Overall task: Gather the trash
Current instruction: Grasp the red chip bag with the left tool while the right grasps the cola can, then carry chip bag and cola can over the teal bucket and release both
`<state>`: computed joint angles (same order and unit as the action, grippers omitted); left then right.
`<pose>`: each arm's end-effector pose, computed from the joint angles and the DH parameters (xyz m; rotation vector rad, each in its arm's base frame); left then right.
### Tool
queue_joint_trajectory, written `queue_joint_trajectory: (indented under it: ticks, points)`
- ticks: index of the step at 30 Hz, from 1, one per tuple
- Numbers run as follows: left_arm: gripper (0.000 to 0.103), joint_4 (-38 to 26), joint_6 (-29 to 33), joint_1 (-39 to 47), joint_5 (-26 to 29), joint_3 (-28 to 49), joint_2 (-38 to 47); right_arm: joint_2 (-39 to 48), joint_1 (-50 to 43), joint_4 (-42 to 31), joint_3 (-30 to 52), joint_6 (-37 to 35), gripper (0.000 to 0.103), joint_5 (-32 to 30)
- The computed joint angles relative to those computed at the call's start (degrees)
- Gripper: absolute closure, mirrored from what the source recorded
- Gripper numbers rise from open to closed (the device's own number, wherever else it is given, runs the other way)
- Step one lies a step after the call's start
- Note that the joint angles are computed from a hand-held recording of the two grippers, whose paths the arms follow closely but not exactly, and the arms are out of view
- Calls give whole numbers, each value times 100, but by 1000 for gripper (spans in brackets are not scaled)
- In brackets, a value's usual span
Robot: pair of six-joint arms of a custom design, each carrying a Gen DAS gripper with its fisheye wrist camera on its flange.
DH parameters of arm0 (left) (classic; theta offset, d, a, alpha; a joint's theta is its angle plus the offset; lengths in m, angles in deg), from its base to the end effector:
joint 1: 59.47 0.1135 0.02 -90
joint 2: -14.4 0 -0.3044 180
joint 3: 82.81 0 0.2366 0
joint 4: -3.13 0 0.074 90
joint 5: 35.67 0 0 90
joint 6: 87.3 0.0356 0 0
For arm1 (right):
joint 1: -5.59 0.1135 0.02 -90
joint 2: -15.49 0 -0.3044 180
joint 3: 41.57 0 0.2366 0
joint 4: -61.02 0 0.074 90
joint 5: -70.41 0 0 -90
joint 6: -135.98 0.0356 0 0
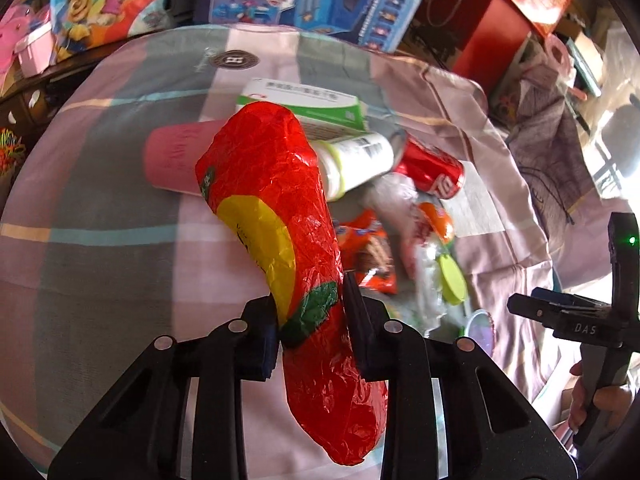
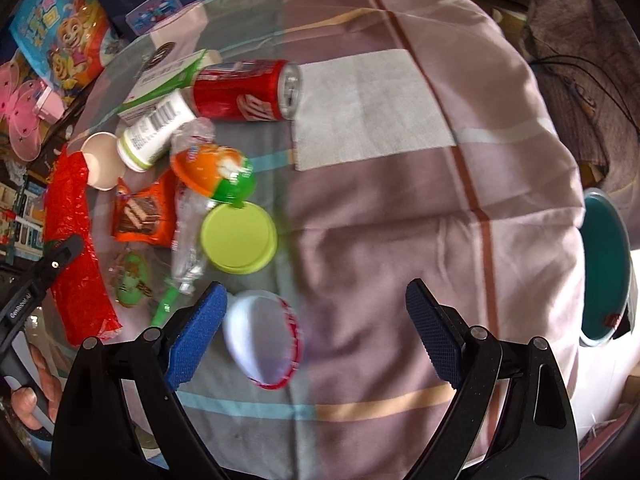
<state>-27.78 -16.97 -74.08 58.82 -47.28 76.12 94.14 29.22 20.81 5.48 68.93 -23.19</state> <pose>0.1421 -0.0399 0.1852 -0.0846 2.5955 -0.3232 0.1785 0.0805 0.1839 -0.0314 2.8628 0.2638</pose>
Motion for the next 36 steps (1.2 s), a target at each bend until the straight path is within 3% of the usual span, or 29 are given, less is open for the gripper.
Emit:
queue_joint_trajectory:
  ticks: [5, 11, 23, 30, 32, 36]
  points:
    - [74, 91, 594, 947, 618, -220, 126, 472, 747, 70, 466, 228, 16, 119]
    - [74, 81, 897, 1053, 767, 114, 230, 1039, 514, 45, 1178, -91, 16, 418]
    - [74, 577, 994, 874, 1010, 1254, 1689, 2974, 54, -442, 3295, -2238, 16, 592]
    - [74, 683, 992, 937, 1058, 1411, 2206, 3969, 117, -528, 4121, -3488, 17, 458]
    - [74, 715, 943, 914, 1029, 1418, 2286, 4055, 86, -524, 4140, -3524, 33, 318]
    - [74, 755, 798, 836, 973, 1463, 2345, 3728, -67, -199, 3665, -3265, 40, -21]
